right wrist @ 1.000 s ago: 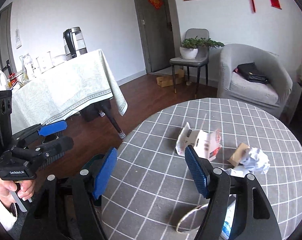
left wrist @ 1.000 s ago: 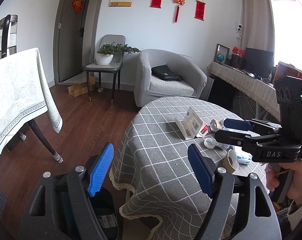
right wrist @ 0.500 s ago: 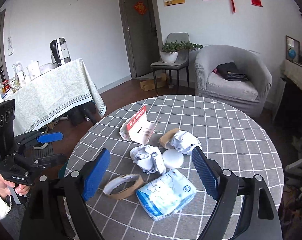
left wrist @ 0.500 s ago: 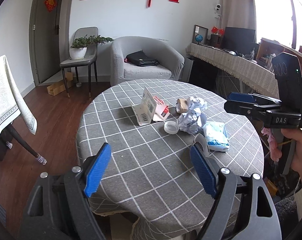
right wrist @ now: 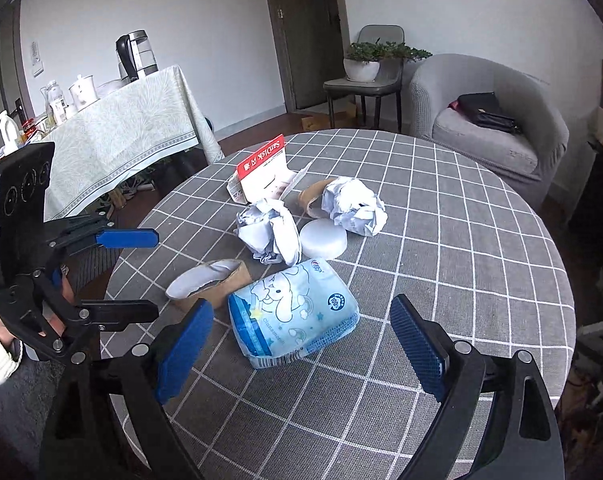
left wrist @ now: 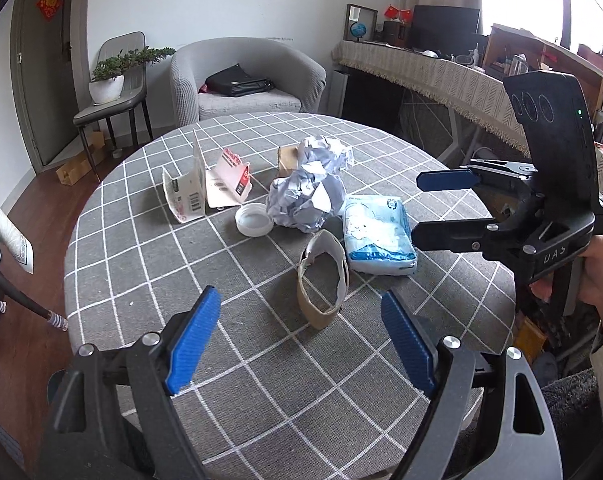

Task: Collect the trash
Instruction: 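Grasp the tape roll with left tool while right tool grasps the wipes pack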

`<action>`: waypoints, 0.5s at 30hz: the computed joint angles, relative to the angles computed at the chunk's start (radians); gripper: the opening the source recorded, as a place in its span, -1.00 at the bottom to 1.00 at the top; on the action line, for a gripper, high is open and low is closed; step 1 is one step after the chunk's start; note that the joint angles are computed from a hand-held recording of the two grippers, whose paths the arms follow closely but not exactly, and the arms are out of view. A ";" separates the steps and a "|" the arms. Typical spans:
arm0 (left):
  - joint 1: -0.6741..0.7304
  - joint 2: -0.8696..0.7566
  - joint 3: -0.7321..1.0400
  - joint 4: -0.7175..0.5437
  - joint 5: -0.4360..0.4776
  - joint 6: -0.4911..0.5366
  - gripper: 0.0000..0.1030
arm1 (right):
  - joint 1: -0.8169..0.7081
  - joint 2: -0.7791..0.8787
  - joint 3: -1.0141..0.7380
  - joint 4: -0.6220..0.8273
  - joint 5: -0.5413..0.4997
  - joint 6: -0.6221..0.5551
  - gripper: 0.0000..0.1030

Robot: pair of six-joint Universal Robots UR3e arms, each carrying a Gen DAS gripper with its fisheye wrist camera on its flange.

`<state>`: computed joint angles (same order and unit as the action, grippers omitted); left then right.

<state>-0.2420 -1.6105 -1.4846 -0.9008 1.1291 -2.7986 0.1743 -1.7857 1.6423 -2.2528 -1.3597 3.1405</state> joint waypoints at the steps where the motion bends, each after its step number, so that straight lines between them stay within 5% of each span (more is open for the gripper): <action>1: -0.009 -0.014 0.011 -0.003 0.006 -0.003 0.63 | -0.009 -0.003 0.006 0.006 0.021 -0.008 0.77; 8: -0.052 -0.106 0.088 -0.024 0.025 -0.022 0.35 | -0.028 -0.015 0.020 0.051 0.045 -0.040 0.77; 15: -0.072 -0.138 0.101 -0.003 0.036 -0.036 0.30 | -0.062 -0.051 0.065 0.062 0.073 -0.072 0.80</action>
<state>-0.3137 -1.7485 -1.3832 -0.9042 1.1651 -2.8345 0.1120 -1.8365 1.7069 -2.1906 -1.2869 3.0687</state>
